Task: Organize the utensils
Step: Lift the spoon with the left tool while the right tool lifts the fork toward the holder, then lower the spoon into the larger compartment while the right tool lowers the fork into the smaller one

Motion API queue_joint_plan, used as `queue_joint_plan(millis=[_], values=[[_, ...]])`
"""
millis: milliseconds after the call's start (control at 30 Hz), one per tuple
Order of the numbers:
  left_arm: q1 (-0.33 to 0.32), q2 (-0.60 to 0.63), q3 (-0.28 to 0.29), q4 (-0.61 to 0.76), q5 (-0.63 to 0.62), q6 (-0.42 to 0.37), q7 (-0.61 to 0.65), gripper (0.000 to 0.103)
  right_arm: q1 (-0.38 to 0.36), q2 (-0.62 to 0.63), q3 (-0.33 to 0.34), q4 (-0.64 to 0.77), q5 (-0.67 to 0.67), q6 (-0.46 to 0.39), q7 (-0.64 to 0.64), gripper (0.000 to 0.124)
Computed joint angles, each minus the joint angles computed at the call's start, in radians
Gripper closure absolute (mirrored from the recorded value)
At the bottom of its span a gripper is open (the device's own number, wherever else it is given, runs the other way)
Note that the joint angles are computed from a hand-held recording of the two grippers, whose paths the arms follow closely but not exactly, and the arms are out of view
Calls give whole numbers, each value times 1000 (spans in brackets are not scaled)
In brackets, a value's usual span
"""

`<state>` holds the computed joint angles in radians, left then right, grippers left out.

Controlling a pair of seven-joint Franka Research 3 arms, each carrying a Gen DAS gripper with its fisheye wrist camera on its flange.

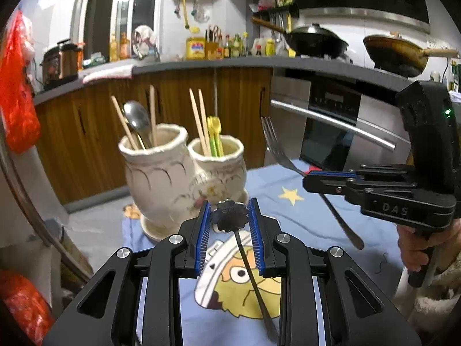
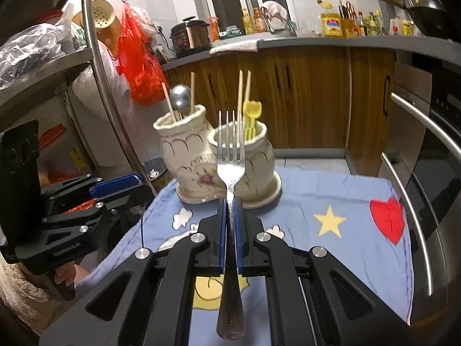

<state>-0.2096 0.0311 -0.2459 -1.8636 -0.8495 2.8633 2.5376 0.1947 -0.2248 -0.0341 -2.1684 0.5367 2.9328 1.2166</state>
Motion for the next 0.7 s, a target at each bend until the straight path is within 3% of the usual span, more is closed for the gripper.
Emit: queue_joint_plan(millis=[233,367,533,700], values=[[-1,-18,13,39,-104,43,87,75,26,49,-11,69,47,47,-48,119],[2,5,13,114,-92,71,91,75,37,110,-18,157,114,60,-107,119],[27,72,-10,244,17,93,4,75,18,196,-2,280,214,84,-193,119],[24,171,-15,384,226,151,-167,75,-28,293,39,423,337,112,-282,119]])
